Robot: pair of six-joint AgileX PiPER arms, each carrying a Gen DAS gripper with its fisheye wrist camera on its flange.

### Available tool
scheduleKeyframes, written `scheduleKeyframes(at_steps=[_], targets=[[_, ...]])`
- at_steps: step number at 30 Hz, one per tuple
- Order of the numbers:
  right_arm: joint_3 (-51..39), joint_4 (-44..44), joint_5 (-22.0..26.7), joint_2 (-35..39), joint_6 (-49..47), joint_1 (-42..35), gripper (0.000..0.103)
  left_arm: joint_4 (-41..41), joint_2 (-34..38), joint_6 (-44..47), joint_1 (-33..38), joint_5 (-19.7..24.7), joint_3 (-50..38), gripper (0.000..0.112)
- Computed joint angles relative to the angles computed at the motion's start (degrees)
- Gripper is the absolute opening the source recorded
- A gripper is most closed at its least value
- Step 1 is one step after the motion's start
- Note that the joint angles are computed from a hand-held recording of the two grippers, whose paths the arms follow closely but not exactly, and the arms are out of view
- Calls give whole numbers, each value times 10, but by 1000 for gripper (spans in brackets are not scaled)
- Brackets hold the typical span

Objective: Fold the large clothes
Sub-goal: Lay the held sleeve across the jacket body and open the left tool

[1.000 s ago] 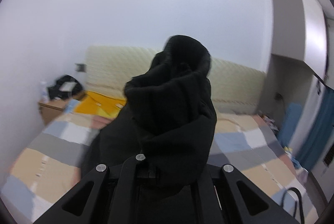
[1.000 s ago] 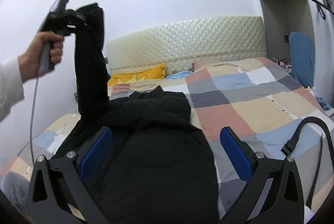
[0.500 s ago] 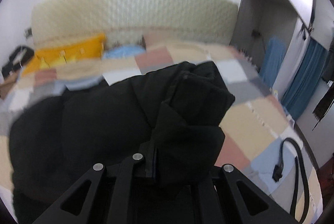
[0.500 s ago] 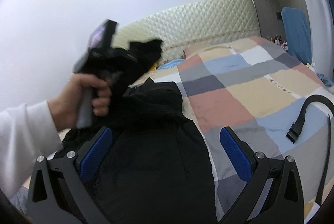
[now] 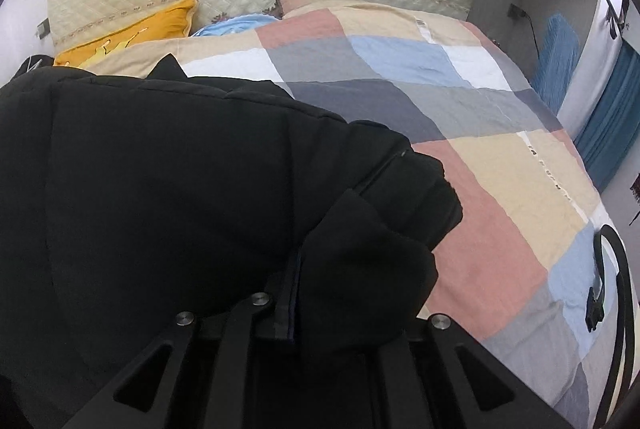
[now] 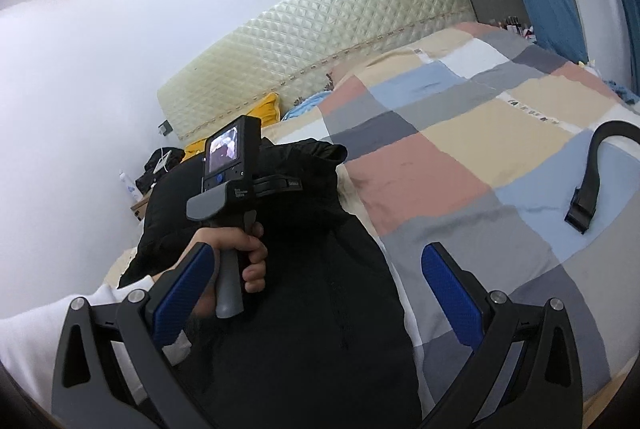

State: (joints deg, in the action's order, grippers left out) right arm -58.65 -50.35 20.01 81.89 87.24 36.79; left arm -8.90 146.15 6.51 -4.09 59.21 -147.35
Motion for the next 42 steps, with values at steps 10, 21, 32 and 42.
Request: scheduleKeyframes(at_steps=[10, 21, 32, 42], targets=[[-8, -29, 22, 8, 10, 10, 103, 95, -140, -28, -29, -167, 247, 13], [18, -120, 62, -20, 98, 31, 103, 155, -244, -43, -42, -146, 340, 55], [32, -191, 98, -37, 158, 64, 103, 39, -445, 76, 0, -218, 521, 63], [22, -213, 144, -44, 153, 108, 103, -81, -590, 167, 110, -159, 555, 63]])
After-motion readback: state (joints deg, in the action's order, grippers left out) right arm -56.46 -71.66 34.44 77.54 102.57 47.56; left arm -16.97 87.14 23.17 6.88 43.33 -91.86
